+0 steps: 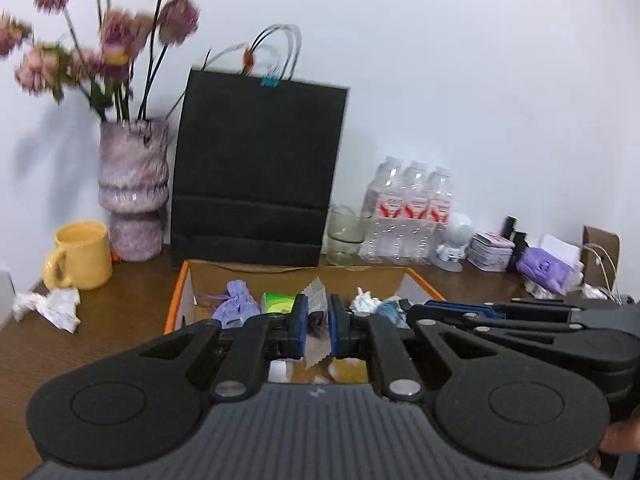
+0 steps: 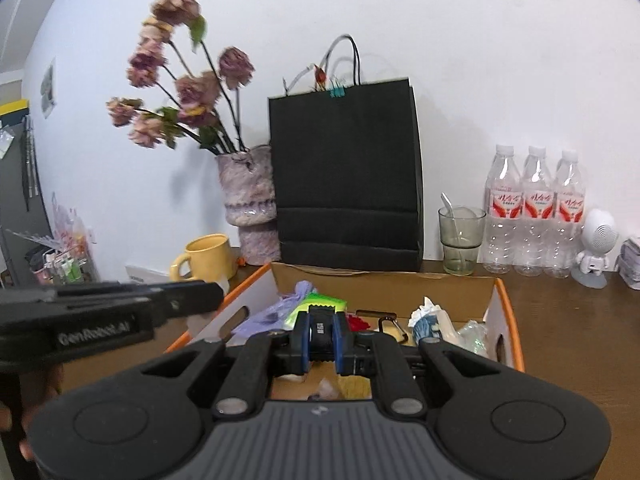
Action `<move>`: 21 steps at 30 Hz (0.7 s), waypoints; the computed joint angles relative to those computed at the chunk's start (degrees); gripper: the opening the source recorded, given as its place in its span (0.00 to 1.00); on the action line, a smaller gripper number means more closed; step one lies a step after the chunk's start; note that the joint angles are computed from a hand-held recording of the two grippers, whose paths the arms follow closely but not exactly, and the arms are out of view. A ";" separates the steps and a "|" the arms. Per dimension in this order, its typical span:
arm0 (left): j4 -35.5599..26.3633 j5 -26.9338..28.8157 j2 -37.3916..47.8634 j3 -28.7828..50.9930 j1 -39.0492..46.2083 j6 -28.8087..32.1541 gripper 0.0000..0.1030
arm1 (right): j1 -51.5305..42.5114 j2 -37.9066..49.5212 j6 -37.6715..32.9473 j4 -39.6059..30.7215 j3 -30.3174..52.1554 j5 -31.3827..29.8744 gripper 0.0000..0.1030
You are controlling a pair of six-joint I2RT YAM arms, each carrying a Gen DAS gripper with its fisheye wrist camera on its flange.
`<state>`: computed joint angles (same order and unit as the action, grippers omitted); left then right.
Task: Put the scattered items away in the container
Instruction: 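Carry both packets into the box and open both tools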
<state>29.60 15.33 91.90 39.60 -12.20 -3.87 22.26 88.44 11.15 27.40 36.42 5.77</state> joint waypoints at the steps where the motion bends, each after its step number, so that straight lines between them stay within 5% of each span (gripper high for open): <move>1: 0.56 -0.06 2.79 1.73 0.14 -0.67 0.11 | -0.43 2.31 0.04 0.17 1.68 -0.46 0.10; 10: -4.12 -3.68 20.02 16.03 1.00 2.60 0.11 | -3.07 22.20 -0.96 -7.15 20.23 -4.64 0.10; 16: -5.98 -4.55 21.88 17.61 1.07 4.61 0.16 | -3.08 24.77 -1.88 -8.30 21.95 -4.78 0.11; 18: -6.47 -5.17 21.39 17.43 0.98 4.38 0.49 | -3.13 24.59 -1.83 -8.62 21.87 -4.72 0.12; 21: -4.89 -6.80 19.83 15.91 0.97 3.78 0.68 | -2.90 23.51 -1.55 -9.65 21.57 -3.29 0.24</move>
<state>24.71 8.53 111.73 55.51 -11.22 -0.09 19.36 111.95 9.60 17.76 57.99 2.48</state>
